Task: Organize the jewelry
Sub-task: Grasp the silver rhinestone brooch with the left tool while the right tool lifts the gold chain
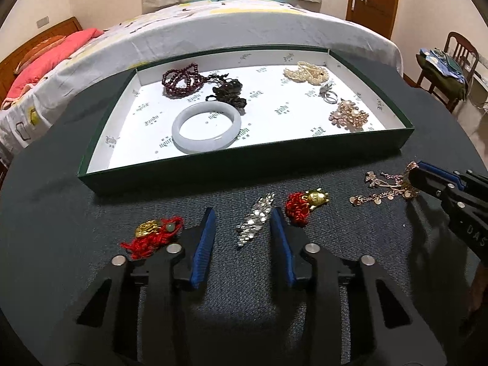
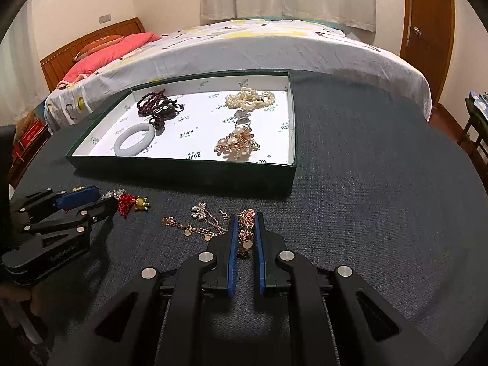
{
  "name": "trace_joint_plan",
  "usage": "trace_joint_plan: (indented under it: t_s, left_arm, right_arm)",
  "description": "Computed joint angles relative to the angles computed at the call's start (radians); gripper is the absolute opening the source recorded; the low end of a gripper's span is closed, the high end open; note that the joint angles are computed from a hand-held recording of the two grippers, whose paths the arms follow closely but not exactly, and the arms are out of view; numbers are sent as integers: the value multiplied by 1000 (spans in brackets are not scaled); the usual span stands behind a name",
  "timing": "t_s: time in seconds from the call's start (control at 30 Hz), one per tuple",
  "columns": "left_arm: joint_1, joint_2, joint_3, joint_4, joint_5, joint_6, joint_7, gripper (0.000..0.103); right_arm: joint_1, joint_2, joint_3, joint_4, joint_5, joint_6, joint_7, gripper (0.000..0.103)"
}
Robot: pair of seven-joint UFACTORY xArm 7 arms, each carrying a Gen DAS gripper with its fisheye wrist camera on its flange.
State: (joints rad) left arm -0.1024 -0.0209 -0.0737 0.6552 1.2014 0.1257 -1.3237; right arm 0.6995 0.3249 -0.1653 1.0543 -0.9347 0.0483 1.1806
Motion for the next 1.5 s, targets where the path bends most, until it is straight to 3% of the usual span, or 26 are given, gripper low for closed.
trace_joint_plan:
  t_s: [0.3,0.9,1.03,1.5]
  left_arm:
    - [-4,11,4,4,-16,-30,35,20]
    - [-13,7,4,11,70,-7,-32,18]
    - [-9,-2,4,6,83,-4,-49,18]
    - [36,-92,-26,-37,112,-4,-94,18]
  right_arm:
    - [4,5,-1,-2,29,-3,-24,11]
    - [22,4,-19,-6,48,-6,-39,11]
    - [58,2,-62,-6,-7,-14,21,11]
    - [-2,-47,15,5,-155,33,139,11]
